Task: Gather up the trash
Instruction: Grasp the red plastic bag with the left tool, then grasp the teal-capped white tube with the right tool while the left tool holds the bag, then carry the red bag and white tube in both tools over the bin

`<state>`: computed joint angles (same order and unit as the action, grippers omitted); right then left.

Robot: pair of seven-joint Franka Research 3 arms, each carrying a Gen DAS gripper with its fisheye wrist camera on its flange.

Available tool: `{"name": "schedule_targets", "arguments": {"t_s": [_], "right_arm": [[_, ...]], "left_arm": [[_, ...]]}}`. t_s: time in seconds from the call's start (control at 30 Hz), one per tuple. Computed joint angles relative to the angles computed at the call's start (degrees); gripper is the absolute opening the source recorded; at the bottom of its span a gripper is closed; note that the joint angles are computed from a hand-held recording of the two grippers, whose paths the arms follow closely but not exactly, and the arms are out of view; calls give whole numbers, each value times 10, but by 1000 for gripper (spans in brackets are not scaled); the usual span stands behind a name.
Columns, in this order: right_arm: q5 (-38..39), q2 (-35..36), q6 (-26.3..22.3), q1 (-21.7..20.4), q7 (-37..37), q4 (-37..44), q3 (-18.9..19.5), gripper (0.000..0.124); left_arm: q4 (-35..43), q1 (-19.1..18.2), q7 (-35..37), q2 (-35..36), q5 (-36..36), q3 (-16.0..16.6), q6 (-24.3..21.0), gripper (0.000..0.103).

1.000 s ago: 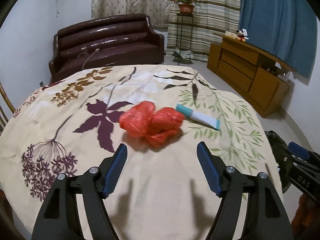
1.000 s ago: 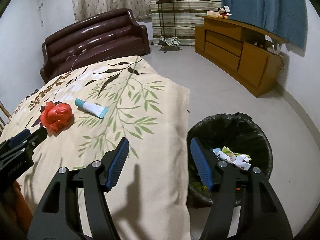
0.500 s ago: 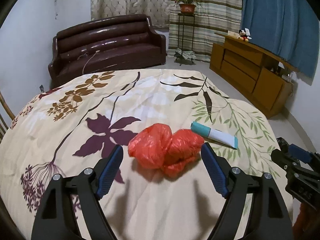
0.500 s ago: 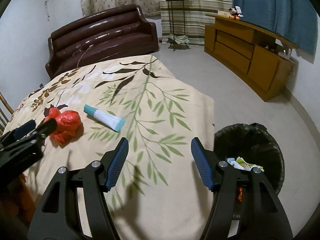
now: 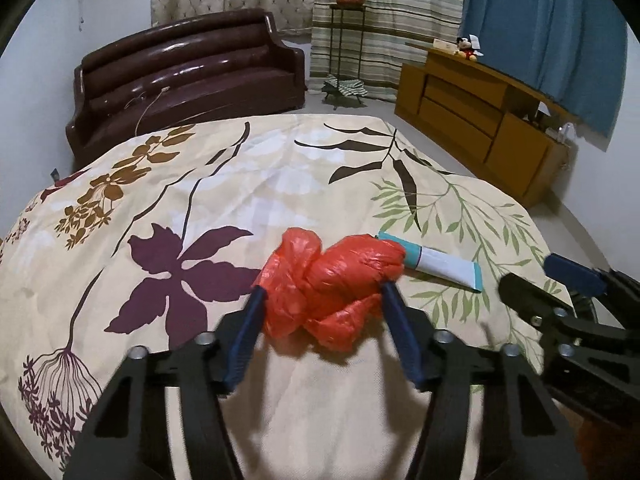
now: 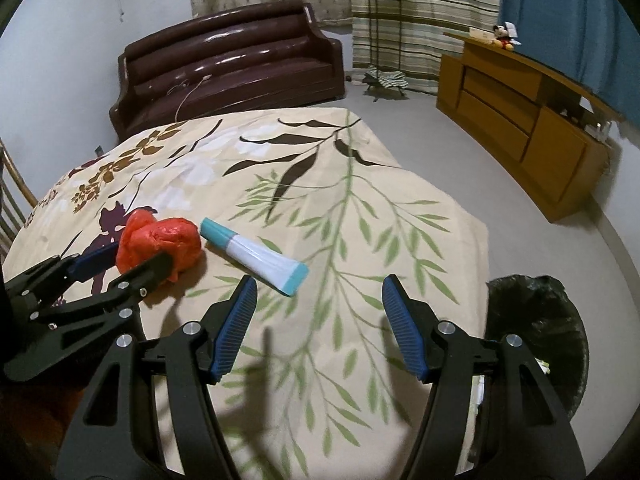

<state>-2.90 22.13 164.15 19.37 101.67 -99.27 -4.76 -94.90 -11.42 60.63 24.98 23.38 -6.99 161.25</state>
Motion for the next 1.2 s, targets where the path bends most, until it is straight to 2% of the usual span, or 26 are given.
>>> {"name": "schedule_targets", "arguments": {"t_s": [0.1, 0.23, 0.63, 0.8, 0.87, 0.93, 1.03, 1.2], "right_arm": [[8, 15, -13, -4, -17, 23, 10, 63], [24, 35, -35, -10, -42, 54, 23, 63], [19, 94, -101, 7, -66, 145, 16, 60], [6, 105, -116, 13, -63, 162, 11, 40], [0, 103, -117, 16, -63, 161, 9, 19], [-6, 99, -116, 19, -61, 155, 7, 13], [-12, 90, -108, 22, -55, 140, 5, 7], [-11, 64, -88, 20, -47, 99, 8, 6]], "left_arm": [[-6, -1, 4, -4, 5, 2, 6, 41], [-19, 3, -4, -12, 5, 5, 16, 36], [-75, 22, -36, -57, 10, 12, 36, 34], [-90, 28, -41, -66, 10, 10, 43, 34], [-93, 29, -43, -68, 9, 9, 45, 34], [-97, 31, -43, -70, 7, 7, 47, 34], [-104, 31, -45, -75, 6, 7, 52, 34], [-115, 29, -52, -84, 8, 5, 58, 34]]}}
